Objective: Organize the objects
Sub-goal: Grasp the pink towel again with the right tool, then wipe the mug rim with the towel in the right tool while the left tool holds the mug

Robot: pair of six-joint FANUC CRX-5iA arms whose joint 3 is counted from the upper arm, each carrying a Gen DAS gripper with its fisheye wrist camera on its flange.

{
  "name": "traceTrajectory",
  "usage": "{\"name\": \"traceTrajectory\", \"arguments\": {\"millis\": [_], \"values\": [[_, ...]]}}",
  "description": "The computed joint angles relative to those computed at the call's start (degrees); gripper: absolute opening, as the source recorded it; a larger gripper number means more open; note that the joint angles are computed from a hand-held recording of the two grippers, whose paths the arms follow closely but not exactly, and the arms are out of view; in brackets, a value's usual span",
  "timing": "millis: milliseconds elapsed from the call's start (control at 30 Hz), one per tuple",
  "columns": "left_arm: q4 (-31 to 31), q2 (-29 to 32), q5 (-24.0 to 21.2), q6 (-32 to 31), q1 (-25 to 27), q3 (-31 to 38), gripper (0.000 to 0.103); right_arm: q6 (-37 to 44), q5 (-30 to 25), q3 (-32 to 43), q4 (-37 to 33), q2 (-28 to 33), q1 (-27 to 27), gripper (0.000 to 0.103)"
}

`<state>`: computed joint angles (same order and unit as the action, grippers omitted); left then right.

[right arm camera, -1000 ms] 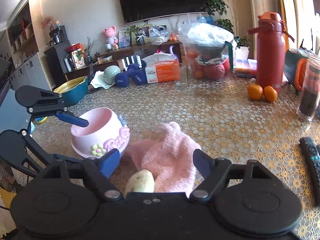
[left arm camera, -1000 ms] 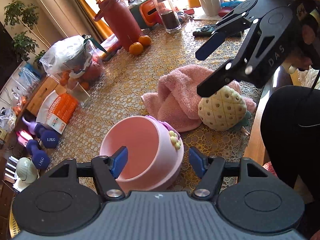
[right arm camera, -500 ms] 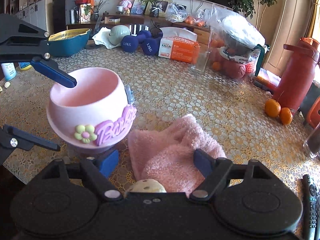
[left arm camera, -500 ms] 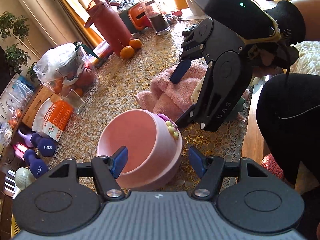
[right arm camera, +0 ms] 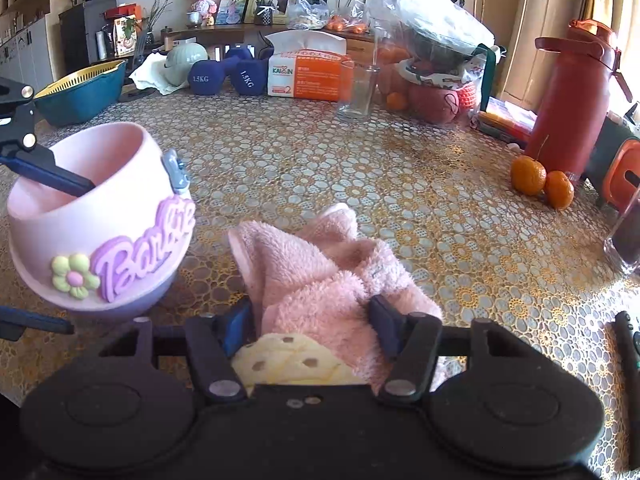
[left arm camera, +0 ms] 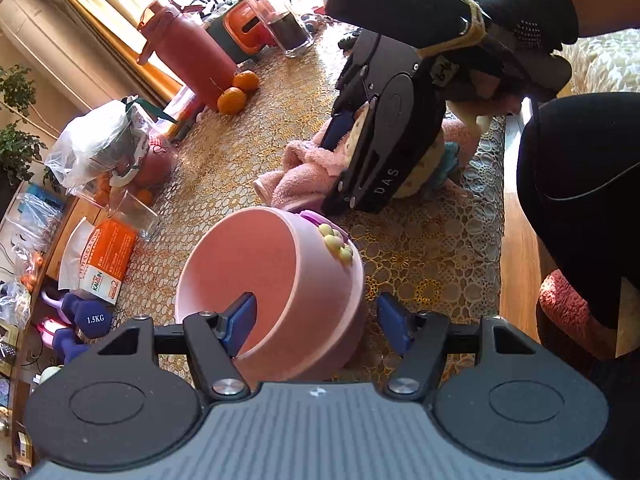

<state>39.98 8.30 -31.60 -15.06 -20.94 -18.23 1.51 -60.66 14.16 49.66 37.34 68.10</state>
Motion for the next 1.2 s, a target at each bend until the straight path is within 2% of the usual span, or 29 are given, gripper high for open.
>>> {"name": "traceTrajectory", "arguments": {"millis": [67, 100, 233, 333, 467, 533, 600, 700, 867, 933, 967, 1033, 1133, 1200], "values": [[0.61, -0.24, 1.59, -1.71, -0.52, -0.9, 0.062, 0.84, -0.95, 0.25, 0.24, 0.28, 0.05, 0.049], [0.42, -0.28, 2.06, -1.73, -0.69, -1.03, 0.054, 1.28, -1.77, 0.63, 0.37, 0.6, 0.17, 0.046], [-1.57, -0.01, 1.16, -0.2, -0.68, -0.06, 0.045, -0.51, -2.75, -0.45, 2.4, 0.42, 0.45, 0.027], [-4.28, -0.03, 0.56, 3.43, -0.83, 0.95, 0.038, -5.85, -1.07, -4.05, 4.67, -1.92, 0.6, 0.023], [-6.87, 0.25, -0.34, 10.49, -1.1, 2.45, 0.03, -16.69, 2.09, -10.79, 8.81, -6.29, 1.31, 0.02], [-6.4, 0.46, -1.72, 14.43, -0.9, 3.14, 0.022, -23.78, 5.17, -15.1, 12.05, -9.01, 1.56, 0.02], [-4.91, 0.51, -3.54, 17.87, -0.48, 3.49, 0.022, -31.2, 8.01, -19.1, 15.57, -11.59, 1.84, 0.02], [-2.2, -0.05, -5.06, 20.43, -0.12, 2.79, 0.022, -42.08, 13.08, -24.63, 23.21, -14.91, 1.41, 0.02], [-0.49, -1.14, -5.45, 22.9, -0.83, 1.02, 0.022, -58.26, 23.17, -30.15, 40.65, -18.14, -2.36, 0.02], [1.52, -1.73, -5.74, 21.62, -1.25, -0.08, 0.021, -58.24, 25.78, -28.89, 42.12, -17.25, -2.99, 0.02], [0.63, -2.12, -4.8, 22.86, -1.81, -0.33, 0.021, -56.87, 26.27, -28.05, 41.57, -16.6, -2.94, 0.02], [-0.53, -2.42, -2.99, 24.0, -2.28, -0.75, 0.021, -52.74, 24.44, -25.81, 38.17, -14.8, -1.78, 0.02], [0.83, -2.18, -3.97, 24.74, -1.79, -0.45, 0.021, -56.41, 25.03, -26.67, 39.47, -14.95, -2.67, 0.02], [0.69, -2.26, -4.03, 25.08, -1.7, -0.46, 0.02, -53.75, 23.71, -26.22, 36.06, -14.7, -2.11, 0.02]]}}
